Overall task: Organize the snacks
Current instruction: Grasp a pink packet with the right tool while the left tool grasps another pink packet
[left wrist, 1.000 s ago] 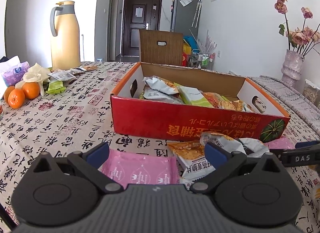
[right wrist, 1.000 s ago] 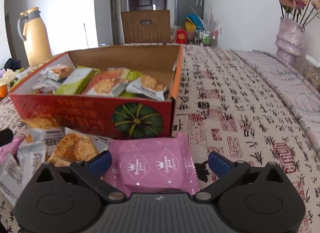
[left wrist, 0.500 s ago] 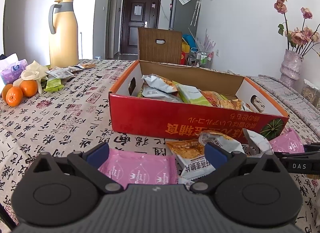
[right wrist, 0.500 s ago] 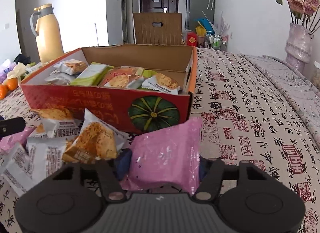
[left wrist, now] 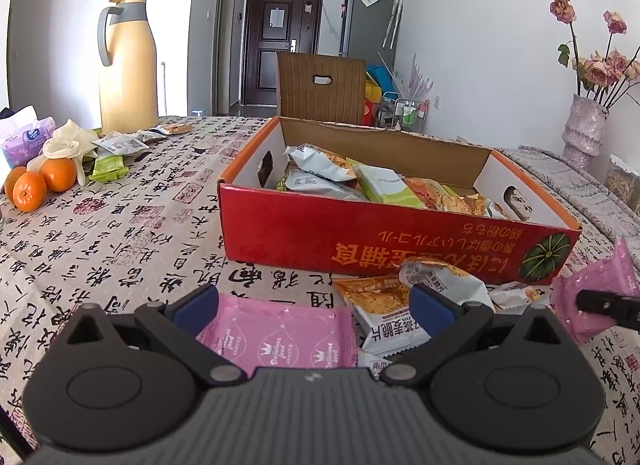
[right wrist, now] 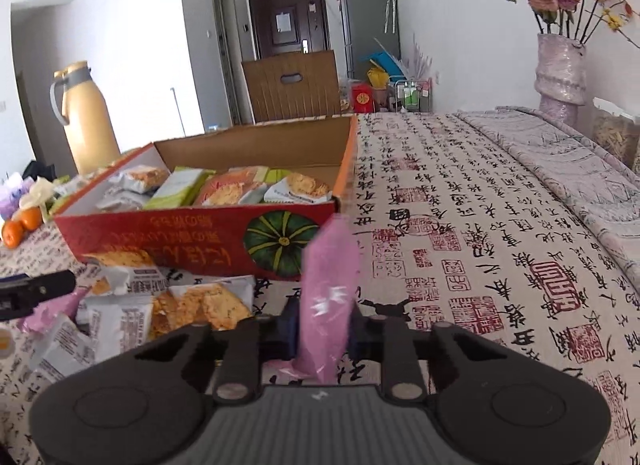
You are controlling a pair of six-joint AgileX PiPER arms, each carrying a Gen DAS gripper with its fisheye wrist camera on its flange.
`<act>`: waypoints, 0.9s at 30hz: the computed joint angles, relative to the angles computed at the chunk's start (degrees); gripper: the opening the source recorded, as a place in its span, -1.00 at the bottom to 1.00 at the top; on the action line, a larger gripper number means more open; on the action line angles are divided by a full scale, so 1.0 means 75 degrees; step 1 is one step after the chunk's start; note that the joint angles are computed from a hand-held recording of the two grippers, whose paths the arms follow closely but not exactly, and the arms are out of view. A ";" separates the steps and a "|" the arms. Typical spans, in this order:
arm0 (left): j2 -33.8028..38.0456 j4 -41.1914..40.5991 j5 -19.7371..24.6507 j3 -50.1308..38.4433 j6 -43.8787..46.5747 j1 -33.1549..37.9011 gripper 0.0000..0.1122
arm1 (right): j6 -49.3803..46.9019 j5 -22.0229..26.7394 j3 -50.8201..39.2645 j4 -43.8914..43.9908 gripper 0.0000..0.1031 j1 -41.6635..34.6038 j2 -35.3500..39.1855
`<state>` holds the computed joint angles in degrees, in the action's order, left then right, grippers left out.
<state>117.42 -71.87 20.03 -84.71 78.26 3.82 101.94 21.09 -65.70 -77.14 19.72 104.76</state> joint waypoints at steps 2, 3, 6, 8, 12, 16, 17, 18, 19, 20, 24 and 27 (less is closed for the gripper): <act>0.0031 0.0569 0.0027 -0.0125 -0.0557 -0.0014 0.84 | 0.0332 0.0074 0.0132 -0.0288 -0.63 0.0070 -0.0128; 0.0028 0.0796 0.0069 -0.0176 -0.0787 -0.0008 0.84 | 0.0490 0.0120 0.0207 -0.0428 -0.63 0.0110 -0.0199; -0.0055 0.1460 0.0093 -0.0241 -0.1383 -0.0013 0.84 | 0.0817 0.0281 0.0382 -0.0755 -0.63 0.0193 -0.0365; -0.0118 0.1886 0.0125 -0.0269 -0.1701 -0.0009 0.84 | 0.0926 0.0435 0.0455 -0.0893 -0.63 0.0248 -0.0440; -0.0098 0.3156 0.0140 -0.0511 -0.2631 -0.0021 0.84 | 0.1143 0.0631 0.0603 -0.1149 -0.63 0.0311 -0.0581; 0.0217 0.5022 0.0599 -0.1202 -0.4188 -0.0046 0.84 | 0.1549 0.0696 0.0780 -0.1519 -0.63 0.0341 -0.0744; 0.0314 0.5407 0.0736 -0.1378 -0.4508 -0.0059 0.84 | 0.1635 0.0707 0.0808 -0.1587 -0.63 0.0344 -0.0775; 0.0434 0.5752 0.0900 -0.1583 -0.4825 -0.0064 0.84 | 0.1706 0.0720 0.0841 -0.1641 -0.63 0.0354 -0.0803; 0.0536 0.5956 0.1071 -0.1764 -0.5004 -0.0063 0.84 | 0.1740 0.0732 0.0852 -0.1660 -0.63 0.0358 -0.0816; 0.0667 0.6103 0.1293 -0.1986 -0.5126 -0.0052 0.84 | 0.1775 0.0740 0.0864 -0.1675 -0.63 0.0364 -0.0825; 0.1022 0.6491 0.1850 -0.2621 -0.5604 -0.0049 0.84 | 0.1899 0.0705 0.0923 -0.1729 -0.63 0.0354 -0.0825; 0.1226 0.6797 0.2141 -0.2995 -0.5942 -0.0078 0.84 | 0.1926 0.0699 0.0944 -0.1717 -0.64 0.0352 -0.0810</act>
<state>126.62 -20.89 36.09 -107.18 33.70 3.24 116.38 26.32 -58.63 -90.01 22.36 98.69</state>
